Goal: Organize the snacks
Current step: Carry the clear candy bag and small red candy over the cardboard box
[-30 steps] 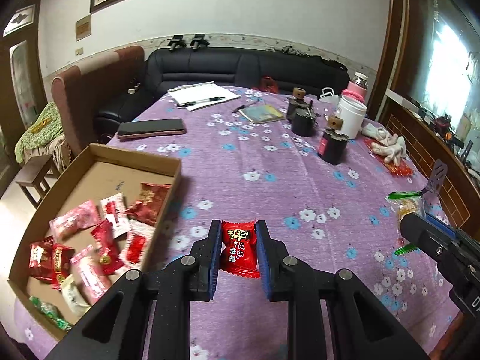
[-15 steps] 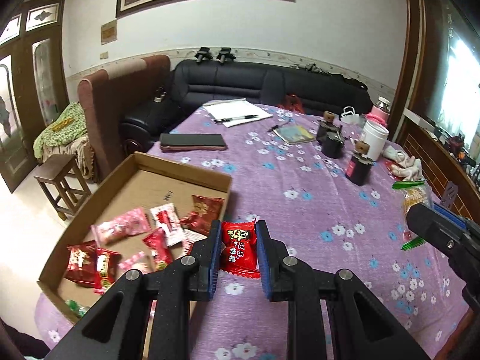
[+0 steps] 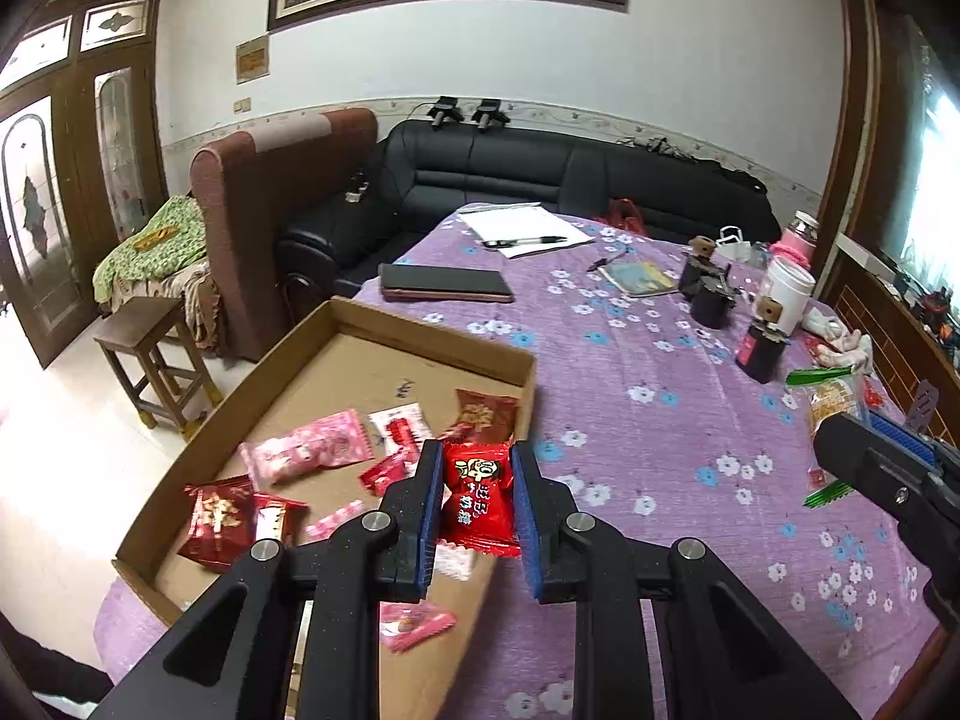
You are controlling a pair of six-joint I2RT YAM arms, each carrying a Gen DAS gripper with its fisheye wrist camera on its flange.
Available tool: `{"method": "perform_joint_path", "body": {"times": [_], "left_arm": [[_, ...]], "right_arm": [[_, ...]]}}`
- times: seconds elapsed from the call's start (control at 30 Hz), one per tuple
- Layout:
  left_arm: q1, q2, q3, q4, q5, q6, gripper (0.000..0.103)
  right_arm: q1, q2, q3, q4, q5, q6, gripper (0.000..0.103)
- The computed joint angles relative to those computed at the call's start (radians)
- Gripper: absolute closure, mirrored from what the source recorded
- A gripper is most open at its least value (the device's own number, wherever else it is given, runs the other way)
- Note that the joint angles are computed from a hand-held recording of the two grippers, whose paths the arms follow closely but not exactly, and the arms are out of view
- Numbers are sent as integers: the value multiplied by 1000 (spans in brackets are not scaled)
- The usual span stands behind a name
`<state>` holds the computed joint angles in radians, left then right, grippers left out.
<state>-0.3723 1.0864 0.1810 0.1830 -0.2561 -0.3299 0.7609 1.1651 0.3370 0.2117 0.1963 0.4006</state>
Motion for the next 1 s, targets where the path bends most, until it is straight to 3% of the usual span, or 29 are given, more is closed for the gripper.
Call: {"method": "perform_joint_path", "body": {"times": [0.27,0.67,1.0], "left_arm": [[198,14,-28,42,111,85,80],[463,154,-13,156,250,225,80],[577,251,18,223,278,289,80]], "right_arm": [[15,201,104,84,-37,-8,79],[43,463,291,133,-82,-24,79],[42,631,435,130,-126,-45,79]]}}
